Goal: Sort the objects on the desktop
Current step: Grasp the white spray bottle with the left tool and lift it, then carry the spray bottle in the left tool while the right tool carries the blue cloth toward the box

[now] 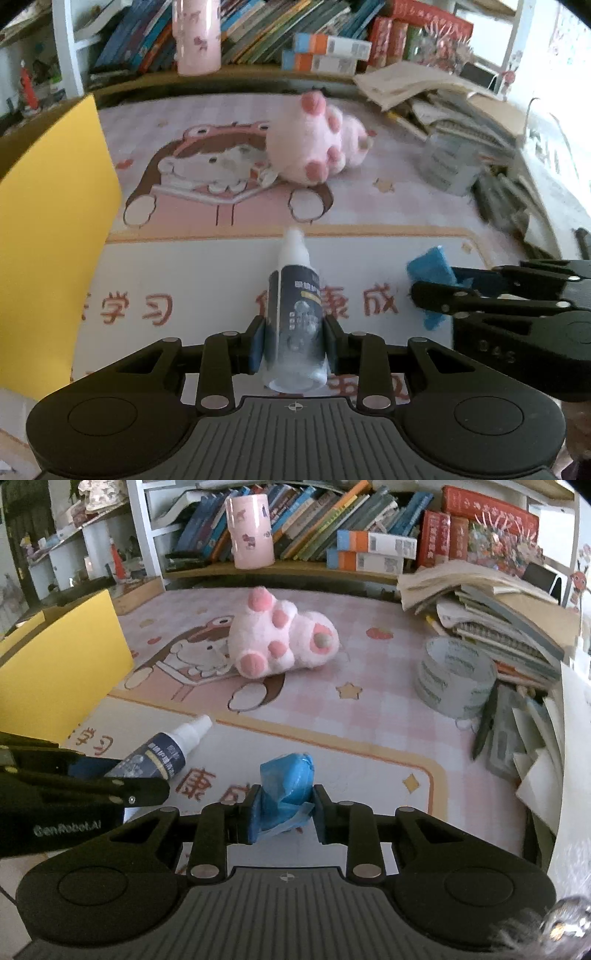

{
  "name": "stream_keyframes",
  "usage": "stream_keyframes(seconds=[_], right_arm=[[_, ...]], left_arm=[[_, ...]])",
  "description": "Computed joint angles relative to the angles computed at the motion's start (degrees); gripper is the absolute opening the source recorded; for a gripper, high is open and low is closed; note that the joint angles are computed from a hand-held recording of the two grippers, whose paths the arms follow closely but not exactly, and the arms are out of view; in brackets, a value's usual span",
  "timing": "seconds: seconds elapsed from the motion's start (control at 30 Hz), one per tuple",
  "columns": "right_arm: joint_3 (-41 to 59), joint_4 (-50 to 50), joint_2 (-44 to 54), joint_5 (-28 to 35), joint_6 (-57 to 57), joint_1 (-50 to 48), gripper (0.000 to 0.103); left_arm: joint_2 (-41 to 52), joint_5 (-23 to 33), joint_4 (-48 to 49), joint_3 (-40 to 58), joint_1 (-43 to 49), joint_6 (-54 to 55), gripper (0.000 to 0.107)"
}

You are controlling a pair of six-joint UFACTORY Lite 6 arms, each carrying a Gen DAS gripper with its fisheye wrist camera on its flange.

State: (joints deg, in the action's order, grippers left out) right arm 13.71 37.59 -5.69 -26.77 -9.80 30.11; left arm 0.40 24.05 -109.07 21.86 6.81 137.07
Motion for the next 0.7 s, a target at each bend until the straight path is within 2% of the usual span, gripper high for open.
stream_keyframes(seconds=[0.2,0.27,0.4,0.47,0.53,0.7], right_arm=[[-1.31,0.41,-0.47,0.24,0.54,0.34,0.025],[-1.55,0.64,-0.63,0.31,0.80,0.55,0.025],[-1.78,1.56,-1.08,0.40,0.43,1.08,0.025],[-2.05,2.56,-1.73,0.30,-0.01,1.51,0.025],[-2.72,5.01,-3.73,0.58,-1.47,2.17,0.025],[-4.62,18.13,-12.76,2.74,-11.45,4.90,0.025]], left_arm=[[0.11,-1.73,-17.52,-1.52,-4.66,16.05,0.033],[0.51,-1.19,-18.45,-1.51,-4.84,18.03,0.032],[1.13,0.24,-11.44,-0.57,-2.02,9.91,0.031],[1.24,2.44,-2.06,0.33,1.09,-0.03,0.031],[-0.68,4.80,3.66,-0.09,3.50,-5.15,0.031],[-6.97,11.42,18.08,-0.20,8.72,-18.62,0.031]])
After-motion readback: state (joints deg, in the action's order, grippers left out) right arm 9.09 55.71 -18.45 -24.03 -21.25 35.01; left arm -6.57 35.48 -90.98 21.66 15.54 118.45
